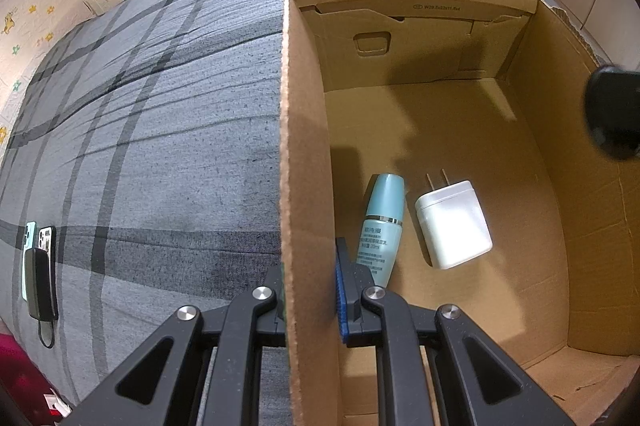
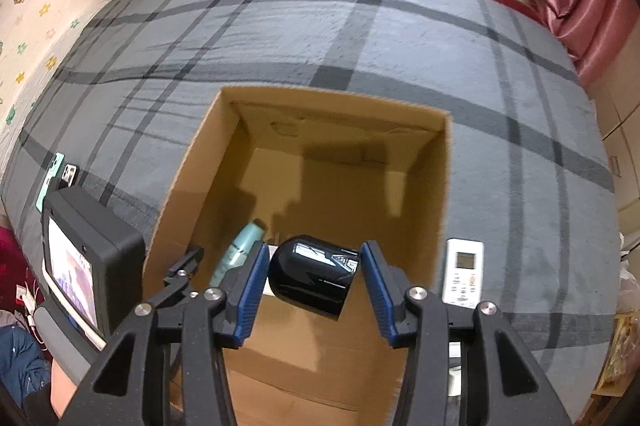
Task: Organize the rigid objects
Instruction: 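Carry the black cup with the right gripper over the box, then open the right gripper to drop the cup into the box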
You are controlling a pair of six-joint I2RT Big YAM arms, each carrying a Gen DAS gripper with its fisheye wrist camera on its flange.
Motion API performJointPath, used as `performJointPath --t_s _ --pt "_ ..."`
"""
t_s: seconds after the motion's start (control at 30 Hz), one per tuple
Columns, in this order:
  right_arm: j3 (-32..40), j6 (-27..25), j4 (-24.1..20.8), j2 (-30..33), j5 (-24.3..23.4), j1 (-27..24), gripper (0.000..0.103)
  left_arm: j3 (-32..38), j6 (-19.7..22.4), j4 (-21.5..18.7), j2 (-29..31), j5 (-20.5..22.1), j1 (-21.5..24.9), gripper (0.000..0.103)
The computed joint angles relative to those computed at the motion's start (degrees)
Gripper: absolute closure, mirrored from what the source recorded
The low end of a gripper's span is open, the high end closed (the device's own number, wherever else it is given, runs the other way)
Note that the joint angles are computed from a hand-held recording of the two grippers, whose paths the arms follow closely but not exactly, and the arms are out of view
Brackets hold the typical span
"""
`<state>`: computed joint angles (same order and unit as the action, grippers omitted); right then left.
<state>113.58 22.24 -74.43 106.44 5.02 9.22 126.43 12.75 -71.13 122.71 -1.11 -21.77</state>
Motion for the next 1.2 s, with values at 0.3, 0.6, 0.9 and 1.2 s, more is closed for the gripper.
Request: performJointPath --t_s 0.3,0.6,0.9,1.2 --pt "1.4 1.0 0.1 4.2 -1.1 1.5 0.052 0.2 -0.4 -0.3 0.1 0.8 0.3 0.089" --pt "1.4 1.8 -0.6 7.0 -1.6 1.5 0.052 0.1 -0.2 -0.1 0.1 0.5 0.2 0.089" --pt "0.7 2.4 0.1 8.2 -1.6 1.5 0.052 0.5 -0.2 -0.4 0.3 0.4 0.1 0.088" --pt "-0.1 2.6 0.9 7.6 -1.9 1.4 0.052 0.6 -0.2 -0.4 0.3 0.3 0.1 0.088"
